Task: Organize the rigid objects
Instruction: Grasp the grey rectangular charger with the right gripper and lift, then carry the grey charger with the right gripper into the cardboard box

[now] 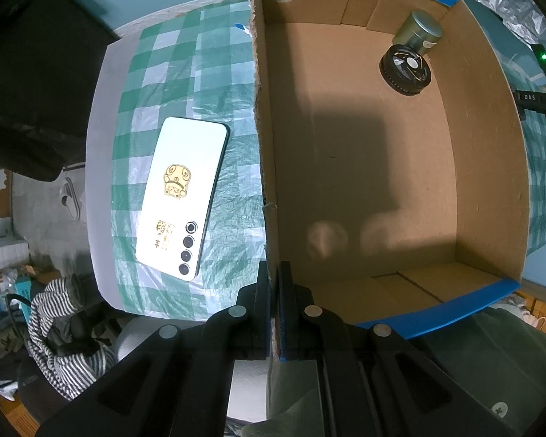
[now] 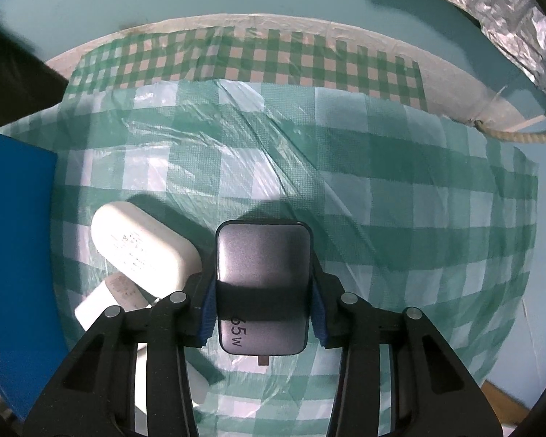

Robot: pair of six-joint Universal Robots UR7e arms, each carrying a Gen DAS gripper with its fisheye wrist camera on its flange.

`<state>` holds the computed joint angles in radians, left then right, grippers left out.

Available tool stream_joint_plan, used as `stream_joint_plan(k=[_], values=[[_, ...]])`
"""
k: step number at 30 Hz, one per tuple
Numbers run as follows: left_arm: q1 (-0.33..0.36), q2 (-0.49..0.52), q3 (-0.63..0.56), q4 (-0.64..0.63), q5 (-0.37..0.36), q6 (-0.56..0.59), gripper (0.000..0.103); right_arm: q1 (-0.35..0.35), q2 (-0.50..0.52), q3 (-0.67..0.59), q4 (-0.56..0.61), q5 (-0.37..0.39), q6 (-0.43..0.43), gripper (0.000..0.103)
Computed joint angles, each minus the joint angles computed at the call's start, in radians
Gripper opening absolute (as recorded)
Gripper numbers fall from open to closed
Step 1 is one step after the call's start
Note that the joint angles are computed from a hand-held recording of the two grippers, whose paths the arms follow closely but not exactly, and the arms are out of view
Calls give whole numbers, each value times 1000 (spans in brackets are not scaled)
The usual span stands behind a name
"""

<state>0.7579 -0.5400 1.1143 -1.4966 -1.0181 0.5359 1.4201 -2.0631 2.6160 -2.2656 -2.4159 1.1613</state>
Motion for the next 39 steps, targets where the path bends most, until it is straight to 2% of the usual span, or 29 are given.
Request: stream_joint_plan(k=[9,20,30,39], values=[[-2,-3,11,-6,4,9,3,72,-3,-23,105,2,114,40],[-3,-5,14,-8,4,20,4,214,60,-108,232,-18,268,40],[-3,-3,9,-4,0,20,4,320,153,-225,328,-37,346,40],[-1,-1,3,-1,-4,27,4,378,246,-325,366,-54,338,40]])
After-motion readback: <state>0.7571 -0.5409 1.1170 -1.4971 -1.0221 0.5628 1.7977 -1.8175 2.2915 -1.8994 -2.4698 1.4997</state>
